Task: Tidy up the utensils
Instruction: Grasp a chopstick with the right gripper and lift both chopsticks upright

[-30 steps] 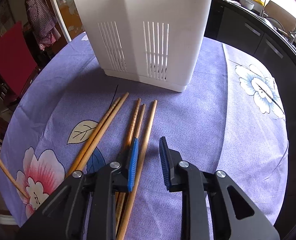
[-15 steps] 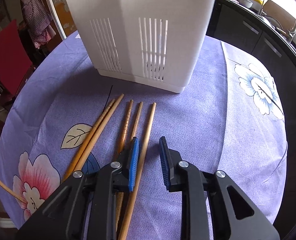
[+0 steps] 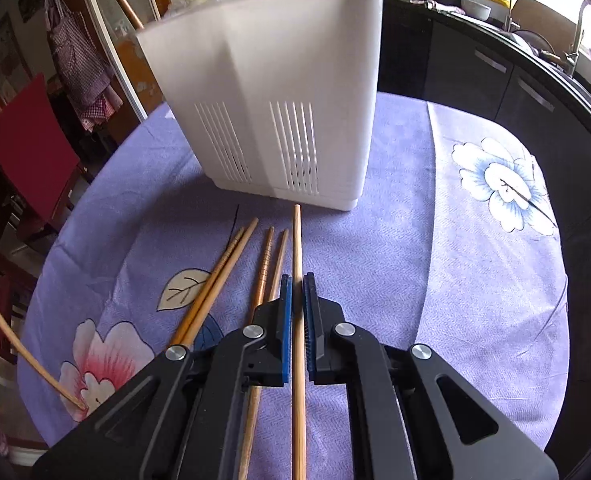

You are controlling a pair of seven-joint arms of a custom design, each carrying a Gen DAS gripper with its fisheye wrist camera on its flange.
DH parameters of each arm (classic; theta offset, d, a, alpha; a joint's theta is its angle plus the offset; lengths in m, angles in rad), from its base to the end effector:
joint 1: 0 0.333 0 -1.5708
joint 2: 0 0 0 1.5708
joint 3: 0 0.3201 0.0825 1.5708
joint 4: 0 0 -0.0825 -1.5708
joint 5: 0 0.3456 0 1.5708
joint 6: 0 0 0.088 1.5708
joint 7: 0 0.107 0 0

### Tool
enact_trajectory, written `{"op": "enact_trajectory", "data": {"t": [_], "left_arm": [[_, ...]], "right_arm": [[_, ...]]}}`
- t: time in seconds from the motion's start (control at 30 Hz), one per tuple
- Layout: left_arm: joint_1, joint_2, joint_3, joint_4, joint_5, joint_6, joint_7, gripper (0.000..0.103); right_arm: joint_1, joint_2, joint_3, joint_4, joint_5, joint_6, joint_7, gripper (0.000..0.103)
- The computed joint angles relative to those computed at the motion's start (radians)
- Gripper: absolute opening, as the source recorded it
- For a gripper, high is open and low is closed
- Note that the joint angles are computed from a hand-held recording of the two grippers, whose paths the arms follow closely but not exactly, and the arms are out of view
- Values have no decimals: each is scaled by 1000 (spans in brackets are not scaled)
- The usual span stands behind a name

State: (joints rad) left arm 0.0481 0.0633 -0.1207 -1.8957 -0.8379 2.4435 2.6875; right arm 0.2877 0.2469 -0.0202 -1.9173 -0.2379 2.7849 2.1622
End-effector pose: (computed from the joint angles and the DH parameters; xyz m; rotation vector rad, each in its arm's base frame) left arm 0.5800 -0.0415 0.5398 -1.1781 2.4011 -1.1000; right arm 0.5987 0.1762 0.4614 -1.7042 1.9320 -0.4787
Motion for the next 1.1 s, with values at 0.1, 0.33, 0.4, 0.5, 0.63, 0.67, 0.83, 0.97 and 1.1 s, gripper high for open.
{"op": "enact_trajectory", "data": {"t": [0.1, 0.33, 0.4, 0.5, 0.63, 0.67, 0.83, 0.97, 1.1], "left_arm": [[1, -5, 1, -5, -5, 1, 8, 6], [0, -30, 8, -34, -30, 7, 44, 6], [-2, -42, 11, -48, -39, 16, 59, 6], [-5, -61, 20, -69, -59, 15, 77, 6], [-8, -80, 33, -84, -73, 9, 88, 6], [-9, -83, 35, -87, -76, 9, 90, 6], [-15, -99, 44, -104, -88, 10, 102, 6], [-21, -108, 48, -113, -90, 13, 111, 6], [-23, -112, 53, -113, -97, 9, 119, 6]], "right_arm": [[25, -85, -34, -77, -95, 81, 92, 6], [-2, -299, -24, -244, -608, 155, 555, 6], [-35, -350, 15, -286, -708, 148, 657, 6], [-118, -434, 93, -354, -901, 163, 885, 6], [-222, -549, 179, -424, -1159, 181, 1195, 6], [-227, -571, 189, -435, -1190, 170, 1234, 6], [-204, -586, 183, -433, -1200, 138, 1240, 6], [-198, -559, 177, -407, -1204, 150, 1228, 6], [-187, -547, 173, -390, -1180, 154, 1188, 6]]}}
